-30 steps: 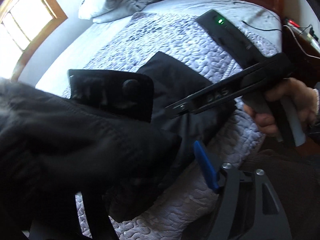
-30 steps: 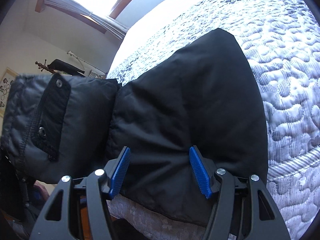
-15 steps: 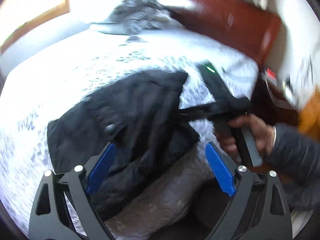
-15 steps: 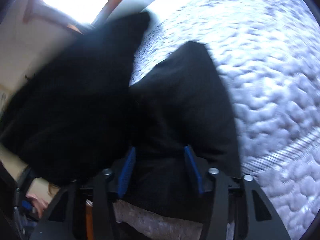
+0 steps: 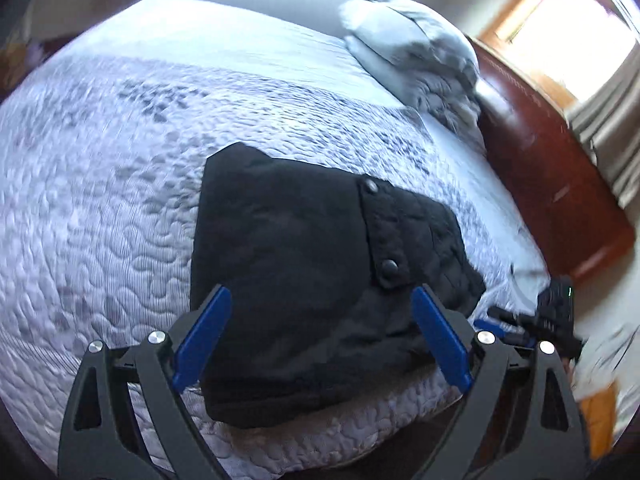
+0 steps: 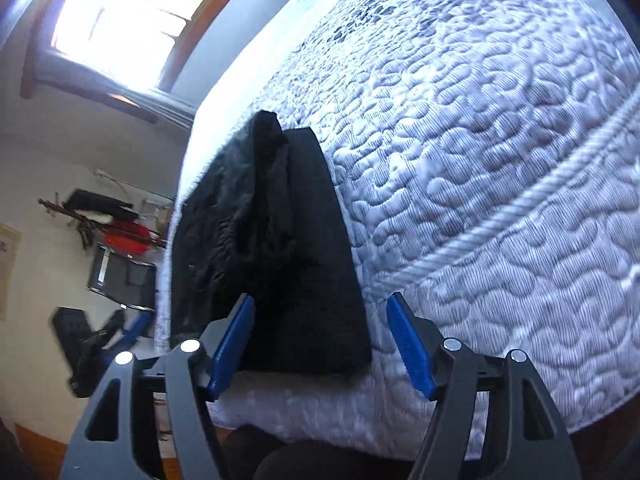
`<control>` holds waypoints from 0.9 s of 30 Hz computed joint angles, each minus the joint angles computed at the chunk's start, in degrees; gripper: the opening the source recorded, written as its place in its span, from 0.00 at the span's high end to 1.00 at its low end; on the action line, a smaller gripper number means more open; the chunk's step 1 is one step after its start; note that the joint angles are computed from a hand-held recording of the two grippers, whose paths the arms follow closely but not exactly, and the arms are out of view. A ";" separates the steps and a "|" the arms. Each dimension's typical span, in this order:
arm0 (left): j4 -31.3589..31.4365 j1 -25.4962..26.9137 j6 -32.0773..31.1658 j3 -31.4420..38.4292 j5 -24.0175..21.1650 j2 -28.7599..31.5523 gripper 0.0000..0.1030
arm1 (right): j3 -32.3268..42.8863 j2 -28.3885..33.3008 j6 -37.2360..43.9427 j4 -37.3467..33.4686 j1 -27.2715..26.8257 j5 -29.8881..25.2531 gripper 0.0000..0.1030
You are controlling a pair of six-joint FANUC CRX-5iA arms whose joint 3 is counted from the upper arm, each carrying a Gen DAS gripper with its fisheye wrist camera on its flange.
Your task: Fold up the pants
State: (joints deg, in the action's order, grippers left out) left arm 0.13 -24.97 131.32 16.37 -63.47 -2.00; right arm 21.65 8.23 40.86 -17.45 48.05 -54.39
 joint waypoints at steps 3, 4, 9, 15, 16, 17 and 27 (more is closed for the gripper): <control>-1.65 0.03 4.19 -0.80 0.36 -0.69 0.11 | -1.62 -1.04 1.83 -4.10 -1.82 3.62 0.24; -2.24 -0.08 5.35 -0.61 -0.20 -0.53 0.10 | -1.02 -0.59 2.03 -4.82 -2.15 3.78 0.24; -4.11 -0.73 9.01 0.33 -3.96 0.17 0.09 | 6.68 5.18 4.43 -5.13 -2.28 0.68 0.24; -4.08 -1.03 9.52 -0.14 -5.37 0.60 0.08 | 15.98 12.34 4.17 -3.33 -1.04 -5.78 0.51; -3.99 -1.13 8.95 0.10 -5.92 0.88 0.08 | 16.58 12.75 3.96 -1.68 -0.39 -6.47 0.57; -3.94 -1.18 8.60 0.24 -6.22 1.03 0.08 | 16.53 12.61 4.34 -0.74 0.02 -6.57 0.64; -3.34 -0.76 7.66 -0.20 -7.11 1.21 0.08 | 14.14 8.64 7.49 -1.36 0.98 -3.72 0.71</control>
State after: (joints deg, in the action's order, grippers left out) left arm -3.21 -25.73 138.98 16.17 -70.58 -0.78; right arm 35.79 16.87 48.35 -18.81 49.03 -58.11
